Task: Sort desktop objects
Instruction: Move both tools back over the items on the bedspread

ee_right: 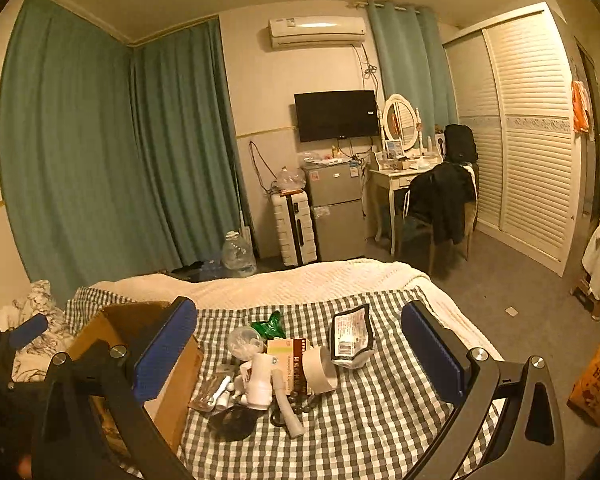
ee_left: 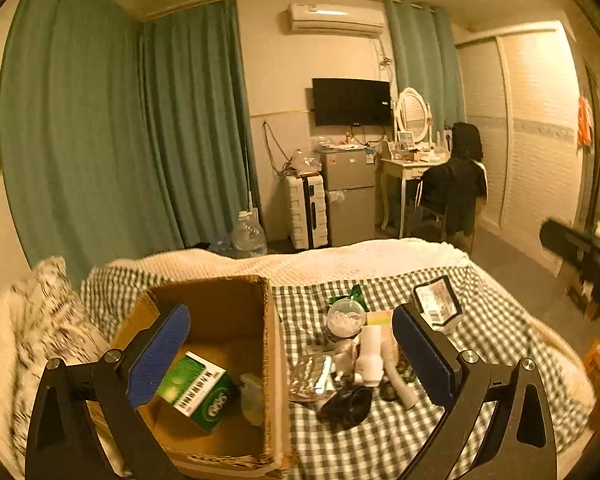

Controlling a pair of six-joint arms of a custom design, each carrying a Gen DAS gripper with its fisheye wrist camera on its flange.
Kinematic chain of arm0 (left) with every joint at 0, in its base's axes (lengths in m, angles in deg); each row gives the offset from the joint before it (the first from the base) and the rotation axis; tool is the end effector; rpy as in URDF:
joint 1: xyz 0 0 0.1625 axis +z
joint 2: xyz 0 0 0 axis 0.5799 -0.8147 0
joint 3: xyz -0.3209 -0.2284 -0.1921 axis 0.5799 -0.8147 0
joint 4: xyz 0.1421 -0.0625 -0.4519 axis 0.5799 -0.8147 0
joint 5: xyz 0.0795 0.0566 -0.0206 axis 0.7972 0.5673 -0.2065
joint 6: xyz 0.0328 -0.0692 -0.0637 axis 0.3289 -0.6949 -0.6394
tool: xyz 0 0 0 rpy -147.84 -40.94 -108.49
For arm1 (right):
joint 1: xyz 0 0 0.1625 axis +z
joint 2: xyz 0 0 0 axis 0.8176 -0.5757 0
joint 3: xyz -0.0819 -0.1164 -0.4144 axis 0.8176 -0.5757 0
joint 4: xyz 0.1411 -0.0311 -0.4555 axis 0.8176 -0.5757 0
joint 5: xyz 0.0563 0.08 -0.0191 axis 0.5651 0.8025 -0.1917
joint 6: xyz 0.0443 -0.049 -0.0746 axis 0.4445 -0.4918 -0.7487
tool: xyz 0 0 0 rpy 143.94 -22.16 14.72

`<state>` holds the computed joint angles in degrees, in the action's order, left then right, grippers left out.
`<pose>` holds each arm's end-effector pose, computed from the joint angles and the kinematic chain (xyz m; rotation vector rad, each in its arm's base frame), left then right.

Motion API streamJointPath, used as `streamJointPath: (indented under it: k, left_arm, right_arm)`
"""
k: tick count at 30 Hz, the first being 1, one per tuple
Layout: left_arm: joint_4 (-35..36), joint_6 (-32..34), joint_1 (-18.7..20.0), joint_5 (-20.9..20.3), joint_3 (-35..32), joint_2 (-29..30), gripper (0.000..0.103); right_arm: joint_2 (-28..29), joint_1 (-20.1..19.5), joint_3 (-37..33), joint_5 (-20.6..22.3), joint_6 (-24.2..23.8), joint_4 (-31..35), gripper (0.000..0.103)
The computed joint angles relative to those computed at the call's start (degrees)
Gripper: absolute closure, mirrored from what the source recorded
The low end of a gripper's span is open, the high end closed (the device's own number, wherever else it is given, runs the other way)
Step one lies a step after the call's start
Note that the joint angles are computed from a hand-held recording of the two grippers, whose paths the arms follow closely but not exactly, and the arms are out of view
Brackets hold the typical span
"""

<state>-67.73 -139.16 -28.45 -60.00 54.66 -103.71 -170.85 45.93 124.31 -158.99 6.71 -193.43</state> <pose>-0.3885 -0.2767 0.1361 0.4916 1.9253 -1.2965 0.1620 -0.3142 0.3041 0.5500 -2.1448 1.4741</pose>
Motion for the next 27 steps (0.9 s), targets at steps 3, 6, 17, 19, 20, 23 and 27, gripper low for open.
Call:
streamJointPath:
  k: [3, 6, 17, 19, 20, 23, 27]
  left_arm:
    - [-0.45, -1.10, 0.53, -0.16, -0.23, 0.33, 0.000]
    - [-4.09, 1.37, 1.04, 0.00, -0.14, 0.73, 0.000]
    - [-28.72, 19.77, 5.84, -0.02, 2.58, 4.32, 0.000]
    - [-32.37, 22.06, 6.14, 0.06, 3.14, 5.39, 0.000]
    - [-35.36, 24.43, 6.24, -0.13, 3.61, 5.91, 0.000]
    - [-44.35, 31.86, 6.49, -0.10, 4.38, 8.41, 0.000]
    - [-56.49, 40.85, 8.34, -2.76, 4.14, 12.12, 0.000]
  right_arm:
    - [1.30, -1.47, -0.43, 0.16, -0.70, -1.28, 0.000]
    - [1.99, -3.11, -0.82, 0.28, -1.59, -1.42, 0.000]
    - [7.70, -8.52, -3.26, 0.38, -4.70, -6.36, 0.000]
    - [7.80, -10.33, -3.19, 2.10, -3.70, -5.41, 0.000]
    - [7.55, -11.52, -3.11, 3.45, -2.74, -4.46, 0.000]
    - [8.03, -13.74, -3.42, 4.89, -1.55, -2.75, 0.000]
    - [8.65, -15.14, -3.63, 5.64, -2.48, -2.91, 0.000]
